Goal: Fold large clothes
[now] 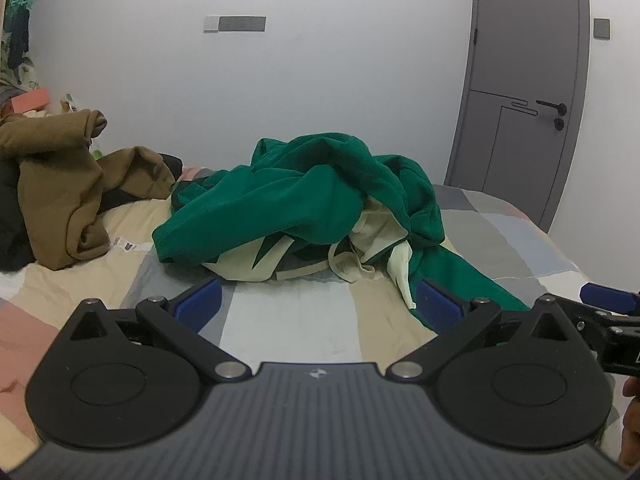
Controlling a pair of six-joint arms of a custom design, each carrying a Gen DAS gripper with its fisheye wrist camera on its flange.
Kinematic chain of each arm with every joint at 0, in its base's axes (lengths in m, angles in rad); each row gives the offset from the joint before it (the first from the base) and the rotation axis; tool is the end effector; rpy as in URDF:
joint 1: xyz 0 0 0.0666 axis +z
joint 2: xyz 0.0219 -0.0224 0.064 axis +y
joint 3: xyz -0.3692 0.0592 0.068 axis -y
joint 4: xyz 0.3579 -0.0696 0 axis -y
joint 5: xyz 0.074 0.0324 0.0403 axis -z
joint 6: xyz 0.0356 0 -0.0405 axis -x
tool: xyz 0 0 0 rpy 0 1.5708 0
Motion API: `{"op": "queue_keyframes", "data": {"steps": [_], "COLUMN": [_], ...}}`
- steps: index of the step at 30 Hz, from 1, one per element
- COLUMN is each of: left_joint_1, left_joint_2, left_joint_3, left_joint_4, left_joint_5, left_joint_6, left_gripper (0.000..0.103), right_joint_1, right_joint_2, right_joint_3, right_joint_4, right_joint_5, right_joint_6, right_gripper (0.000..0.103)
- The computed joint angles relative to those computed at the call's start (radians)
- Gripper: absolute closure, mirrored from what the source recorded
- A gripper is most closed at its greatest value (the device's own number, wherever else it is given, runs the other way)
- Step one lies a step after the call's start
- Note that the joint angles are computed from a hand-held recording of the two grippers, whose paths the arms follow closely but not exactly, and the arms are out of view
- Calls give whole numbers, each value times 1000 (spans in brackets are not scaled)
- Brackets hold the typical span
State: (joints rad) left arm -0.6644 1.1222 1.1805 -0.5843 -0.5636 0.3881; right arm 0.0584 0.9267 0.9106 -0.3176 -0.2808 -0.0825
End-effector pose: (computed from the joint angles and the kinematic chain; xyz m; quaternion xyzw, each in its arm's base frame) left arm 0.3030 -0.2136 0.4612 -0.0228 0.8436 -0.0324 0.5355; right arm 0.3135 0.0278 0.4253 -0.0714 0.8076 0.1541 0.5647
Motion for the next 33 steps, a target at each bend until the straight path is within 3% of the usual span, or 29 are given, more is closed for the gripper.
{"op": "queue_keyframes", "data": {"steps": [7, 12, 16, 20, 23, 29, 30, 32, 33], "left_joint_1": [67, 125, 180, 249, 294, 361, 367, 378, 384], "left_joint_2": [67, 116, 138, 172, 214, 289, 301, 327, 337], "left_joint_3": [40, 68, 56, 27, 20, 17, 19, 28, 32], "left_joint_4": [16, 54, 115, 179, 186, 243, 252, 260, 263], "left_joint_5": [61, 114, 163, 237, 290, 379, 388, 413, 429], "left_joint_6": [-27, -150, -181, -186, -182, -132, -126, -112, -104], "left_gripper": [0, 0, 0, 0, 0, 0, 0, 0, 0], "right_joint_1": [13, 33, 59, 85, 95, 121, 121, 125, 127], "right_joint_2": [86, 212, 330, 468, 570, 739, 760, 801, 812], "right_joint_3": [41, 168, 256, 343, 420, 550, 570, 621, 638], "right_joint_4": [2, -30, -7, 29, 40, 126, 137, 131, 118], "right_joint_5": [25, 24, 40, 66, 85, 199, 205, 231, 237], "right_joint_6": [43, 110, 151, 168, 151, 174, 174, 177, 183], "right_gripper": [5, 5, 8, 8, 8, 8, 11, 47, 54]}}
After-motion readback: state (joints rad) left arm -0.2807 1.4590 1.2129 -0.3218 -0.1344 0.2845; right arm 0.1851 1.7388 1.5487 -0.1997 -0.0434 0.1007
